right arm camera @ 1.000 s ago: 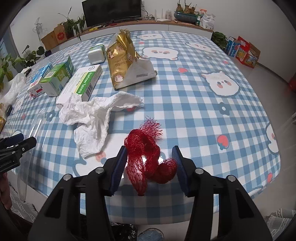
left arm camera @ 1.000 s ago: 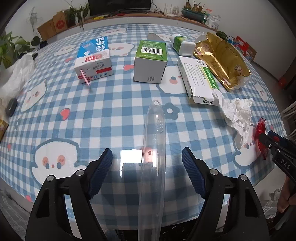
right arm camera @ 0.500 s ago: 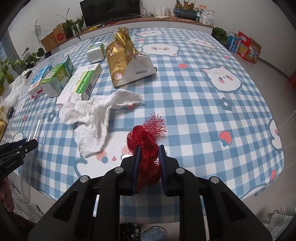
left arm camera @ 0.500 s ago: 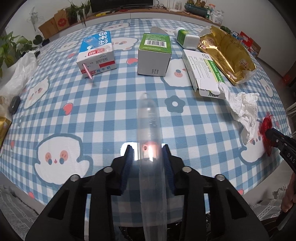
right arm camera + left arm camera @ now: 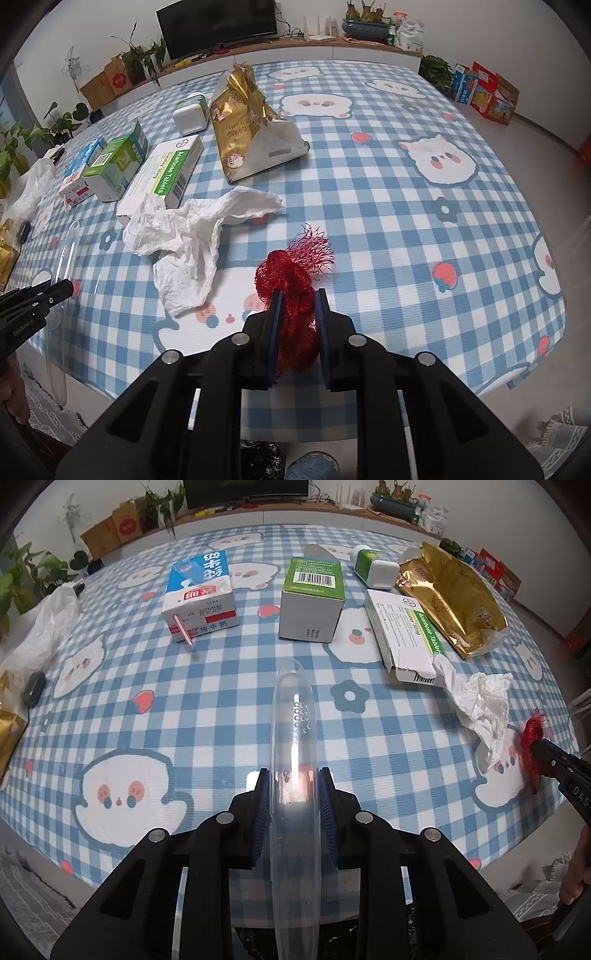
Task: Collect trash
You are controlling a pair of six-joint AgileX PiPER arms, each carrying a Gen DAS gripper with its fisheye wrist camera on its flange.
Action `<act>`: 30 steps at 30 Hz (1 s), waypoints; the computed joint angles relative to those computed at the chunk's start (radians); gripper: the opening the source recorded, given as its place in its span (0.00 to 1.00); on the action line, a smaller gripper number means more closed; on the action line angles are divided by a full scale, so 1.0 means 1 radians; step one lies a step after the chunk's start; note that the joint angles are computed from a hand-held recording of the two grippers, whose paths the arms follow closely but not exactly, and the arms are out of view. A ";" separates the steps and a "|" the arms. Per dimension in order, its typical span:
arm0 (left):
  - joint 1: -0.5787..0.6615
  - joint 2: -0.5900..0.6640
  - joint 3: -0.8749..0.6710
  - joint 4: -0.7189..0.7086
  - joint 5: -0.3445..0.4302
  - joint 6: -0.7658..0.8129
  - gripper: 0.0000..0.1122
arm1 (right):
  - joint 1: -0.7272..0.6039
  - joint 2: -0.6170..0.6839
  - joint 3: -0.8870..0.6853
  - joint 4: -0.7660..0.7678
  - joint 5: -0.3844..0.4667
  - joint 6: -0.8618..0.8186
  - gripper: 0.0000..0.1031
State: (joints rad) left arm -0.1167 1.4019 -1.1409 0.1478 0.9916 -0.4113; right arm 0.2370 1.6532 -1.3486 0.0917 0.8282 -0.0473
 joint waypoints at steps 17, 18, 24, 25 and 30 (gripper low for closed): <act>-0.057 -0.073 -0.013 -0.004 0.041 -0.030 0.23 | 0.007 -0.090 0.024 0.002 0.017 0.000 0.16; -0.061 -0.078 -0.013 -0.005 0.043 -0.033 0.23 | 0.009 -0.096 0.029 0.001 0.017 0.001 0.16; -0.083 -0.121 0.004 -0.018 0.066 -0.056 0.23 | 0.024 -0.144 0.062 -0.004 0.018 0.009 0.16; -0.089 -0.131 0.007 -0.018 0.071 -0.063 0.23 | 0.026 -0.152 0.069 -0.003 0.018 0.010 0.16; -0.118 -0.181 0.034 -0.018 0.085 -0.098 0.22 | 0.041 -0.197 0.108 -0.008 0.013 0.024 0.16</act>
State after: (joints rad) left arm -0.2343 1.2214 -1.1073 0.1302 1.0761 -0.5088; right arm 0.2778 1.4562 -1.2407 0.0841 0.8413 -0.0238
